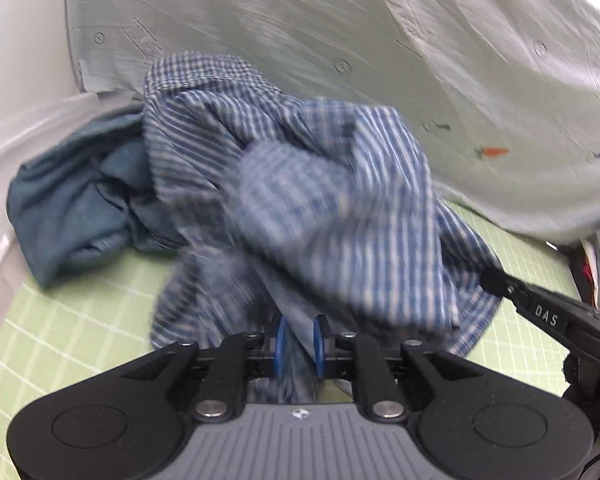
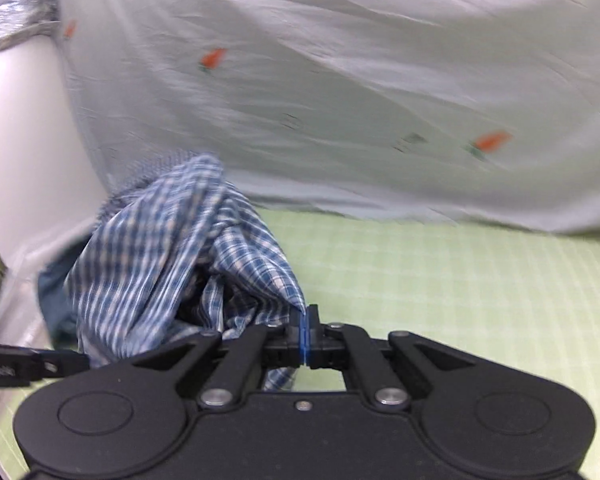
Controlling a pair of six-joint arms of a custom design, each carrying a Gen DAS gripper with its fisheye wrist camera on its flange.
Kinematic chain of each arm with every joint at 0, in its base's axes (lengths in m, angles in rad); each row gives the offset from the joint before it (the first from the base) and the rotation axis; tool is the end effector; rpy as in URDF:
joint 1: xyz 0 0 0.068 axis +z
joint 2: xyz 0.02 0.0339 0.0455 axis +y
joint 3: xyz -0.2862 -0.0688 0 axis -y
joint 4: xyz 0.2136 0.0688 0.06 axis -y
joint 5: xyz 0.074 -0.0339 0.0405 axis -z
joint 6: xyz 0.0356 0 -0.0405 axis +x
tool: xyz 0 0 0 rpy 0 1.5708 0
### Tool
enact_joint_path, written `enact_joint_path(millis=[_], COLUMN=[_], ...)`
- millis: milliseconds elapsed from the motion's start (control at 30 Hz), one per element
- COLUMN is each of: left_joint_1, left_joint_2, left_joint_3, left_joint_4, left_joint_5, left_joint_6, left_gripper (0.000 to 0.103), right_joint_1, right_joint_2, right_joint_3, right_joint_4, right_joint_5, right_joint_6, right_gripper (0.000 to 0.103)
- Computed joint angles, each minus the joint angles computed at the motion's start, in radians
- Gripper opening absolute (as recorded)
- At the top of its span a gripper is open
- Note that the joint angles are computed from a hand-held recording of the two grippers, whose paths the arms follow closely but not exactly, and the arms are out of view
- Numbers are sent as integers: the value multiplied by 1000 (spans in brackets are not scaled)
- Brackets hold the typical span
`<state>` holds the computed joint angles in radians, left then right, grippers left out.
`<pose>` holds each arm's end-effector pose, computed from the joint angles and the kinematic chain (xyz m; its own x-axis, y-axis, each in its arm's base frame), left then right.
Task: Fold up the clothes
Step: 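Lift the plaid shirt off the denim and drop it onto the open mat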
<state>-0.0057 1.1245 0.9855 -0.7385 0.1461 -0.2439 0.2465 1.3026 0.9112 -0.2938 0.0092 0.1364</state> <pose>0.1861 -0.0062 0.3175 -0.7702 -0.2345 -0.5931 -0.0900 0.9606 -0.2630 0.2419 0.0605 0.2941 -0.6402 -0.0209 -0.7679 -0.1514 0.9834 0.0995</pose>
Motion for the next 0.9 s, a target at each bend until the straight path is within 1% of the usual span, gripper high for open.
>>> enact_joint_path(millis=[67, 167, 233, 267, 300, 333, 367, 400, 433, 467, 500, 533, 567, 700, 767, 800, 833, 867, 900], left_joint_1=[-130, -327, -437, -482, -518, -547, -559, -562, -570, -581, -585, -584, -575, -532, -521, -519, -517, -518, -523], left_joint_2=[-16, -4, 26, 41, 54, 69, 82, 88, 96, 104, 110, 115, 119, 118, 114, 112, 111, 110, 111], left_joint_3=[-23, -29, -22, -16, -10, -3, 4, 9, 14, 20, 28, 35, 41, 43, 45, 47, 48, 49, 50], left_joint_4=[-3, -16, -29, -42, -59, -72, -80, -88, -95, -99, -103, -107, -109, -98, -99, -99, -99, -99, -101], left_joint_5=[-75, -204, -281, -311, -335, -354, -363, -367, -375, -385, -389, -390, -384, -363, -362, -363, -363, -365, -369], left_joint_6=[-116, -278, -370, -410, -444, -470, -479, -479, -482, -485, -480, -470, -456, -398, -384, -382, -381, -382, -386], left_gripper=[21, 29, 41, 44, 48, 52, 55, 65, 73, 75, 77, 78, 78, 78, 78, 78, 78, 78, 78], right_joint_1=[-154, -384, -511, -556, -589, -622, -640, -644, -639, -636, -632, -620, -601, -487, -435, -416, -410, -413, -429], right_joint_2=[-44, -60, -52, -50, -52, -54, -63, -78, -93, -102, -121, -150, -167, -166, -152, -141, -129, -115, -110], right_joint_3=[-58, -106, -109, -107, -106, -103, -105, -110, -114, -118, -128, -143, -152, -169, -173, -176, -174, -168, -165], right_joint_4=[-59, -123, -154, -163, -167, -171, -168, -160, -153, -144, -136, -134, -128, -98, -81, -69, -67, -70, -73], right_joint_5=[-35, -65, -89, -100, -113, -126, -132, -132, -129, -134, -145, -152, -153, -119, -89, -72, -67, -72, -91], right_joint_6=[-79, -198, -260, -278, -288, -298, -299, -293, -280, -273, -275, -276, -278, -274, -270, -272, -279, -288, -289], right_gripper=[0, 1, 2, 4, 11, 25, 32, 46, 56, 62, 75, 82, 82, 82, 77, 67, 47, 34, 19])
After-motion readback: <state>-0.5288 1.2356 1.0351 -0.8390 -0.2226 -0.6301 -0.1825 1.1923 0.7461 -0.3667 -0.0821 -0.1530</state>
